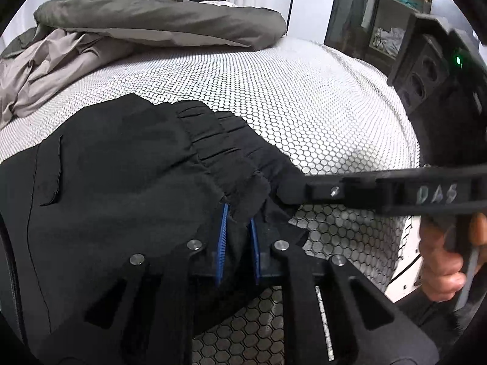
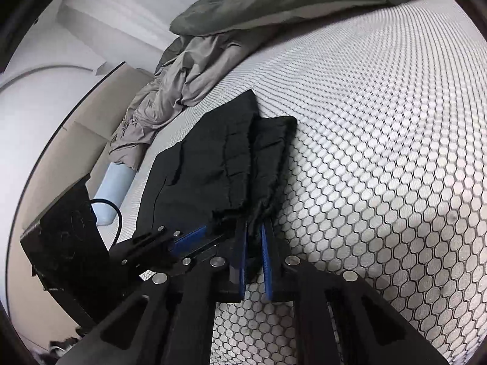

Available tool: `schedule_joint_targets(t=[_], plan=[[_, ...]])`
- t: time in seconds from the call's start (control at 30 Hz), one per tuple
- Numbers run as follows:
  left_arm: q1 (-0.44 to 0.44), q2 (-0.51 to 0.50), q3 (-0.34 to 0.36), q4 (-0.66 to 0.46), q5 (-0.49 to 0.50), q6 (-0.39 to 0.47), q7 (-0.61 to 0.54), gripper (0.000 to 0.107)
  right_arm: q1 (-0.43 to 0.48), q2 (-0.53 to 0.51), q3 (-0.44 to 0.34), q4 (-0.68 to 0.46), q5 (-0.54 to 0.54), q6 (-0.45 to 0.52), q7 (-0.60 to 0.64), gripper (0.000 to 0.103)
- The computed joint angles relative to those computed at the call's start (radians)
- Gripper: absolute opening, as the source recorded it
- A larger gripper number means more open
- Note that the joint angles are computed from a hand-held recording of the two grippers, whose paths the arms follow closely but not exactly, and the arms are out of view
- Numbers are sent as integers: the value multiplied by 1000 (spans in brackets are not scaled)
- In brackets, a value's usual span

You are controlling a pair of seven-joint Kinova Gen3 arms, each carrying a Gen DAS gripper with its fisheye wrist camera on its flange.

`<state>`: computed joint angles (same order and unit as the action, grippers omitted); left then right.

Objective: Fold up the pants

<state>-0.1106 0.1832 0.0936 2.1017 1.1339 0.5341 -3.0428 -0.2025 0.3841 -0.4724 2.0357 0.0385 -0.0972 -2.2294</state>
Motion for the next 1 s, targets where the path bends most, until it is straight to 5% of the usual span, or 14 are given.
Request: schedule_joint_targets(t=[0.1, 0.23, 0.4, 0.5, 0.63, 0.73, 0.87, 1.0], plan=[[-12, -7, -3, 0, -2, 31, -15, 11, -87, 19, 98, -54, -35, 108, 19, 9], [30, -19, -9, 27, -20, -30, -56, 18, -32, 27, 48, -63, -87, 121, 66, 15], [-34, -54, -29, 55, 10, 97, -159, 60, 107, 9, -103, -17, -89, 64, 106, 19], [-11, -62, -43, 71, -9, 59, -174, 62, 210, 27, -228, -34, -52, 121, 148, 31], [-14, -55, -49, 80, -16, 59, -193, 62, 247, 96, -300, -47, -75, 111, 229, 31], [-26, -63, -64, 76, -47, 98, -162, 62, 257, 158, -326, -67, -81, 86, 236, 15], [-77, -64, -97, 52, -82, 197, -133, 62, 157, 133, -232, -103, -100, 141, 259, 3], [-162, -77, -154, 22, -94, 320, -118, 62, 24, 46, -74, -64, -106, 140, 287, 6]])
